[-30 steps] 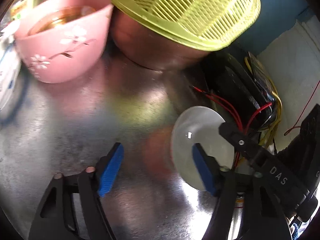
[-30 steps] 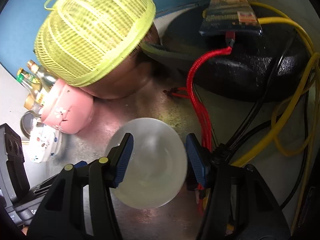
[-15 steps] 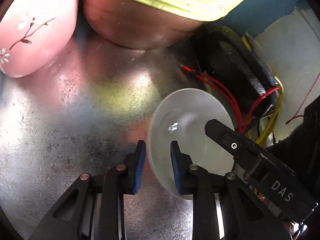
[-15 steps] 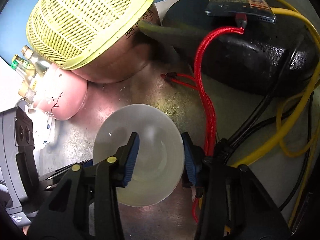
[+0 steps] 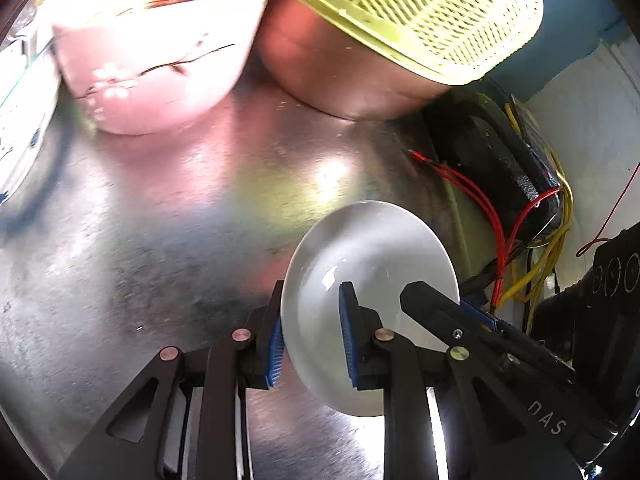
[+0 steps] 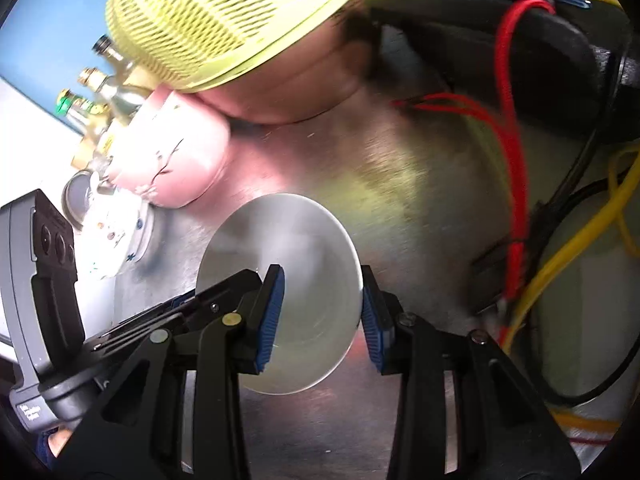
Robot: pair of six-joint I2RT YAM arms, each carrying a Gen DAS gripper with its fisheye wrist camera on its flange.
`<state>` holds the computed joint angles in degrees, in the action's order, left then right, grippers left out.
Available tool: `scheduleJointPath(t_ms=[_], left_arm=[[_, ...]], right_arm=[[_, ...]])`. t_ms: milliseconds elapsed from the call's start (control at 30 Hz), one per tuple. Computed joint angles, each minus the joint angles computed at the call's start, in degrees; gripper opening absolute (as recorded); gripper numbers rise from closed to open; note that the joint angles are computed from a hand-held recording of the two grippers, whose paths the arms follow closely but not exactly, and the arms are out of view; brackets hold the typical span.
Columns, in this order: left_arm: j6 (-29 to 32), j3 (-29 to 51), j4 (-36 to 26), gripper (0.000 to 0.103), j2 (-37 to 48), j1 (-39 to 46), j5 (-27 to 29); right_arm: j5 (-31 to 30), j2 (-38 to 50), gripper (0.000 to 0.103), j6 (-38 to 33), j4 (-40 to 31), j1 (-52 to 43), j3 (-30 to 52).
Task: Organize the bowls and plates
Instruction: 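Close the right gripper on the bowl rim and lift it, then carry the second small bowl with the right gripper toward the stack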
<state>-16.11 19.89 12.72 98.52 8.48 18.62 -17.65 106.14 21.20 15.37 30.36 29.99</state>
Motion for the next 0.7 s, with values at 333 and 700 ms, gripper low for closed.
scheduleJointPath(t_ms=[333, 700], left_arm=[[1.8, -0.7, 1.4, 0.012, 3.1, 1.4, 0.4], [4.6, -6.6, -7.0, 0.012, -11.8, 3.2, -0.3]], right_arm=[[3.6, 2.0, 0.013, 0.4, 1.2, 2.2, -1.9], [4.5, -7.2, 0.011, 3.8, -0.6, 5.3, -7.0]])
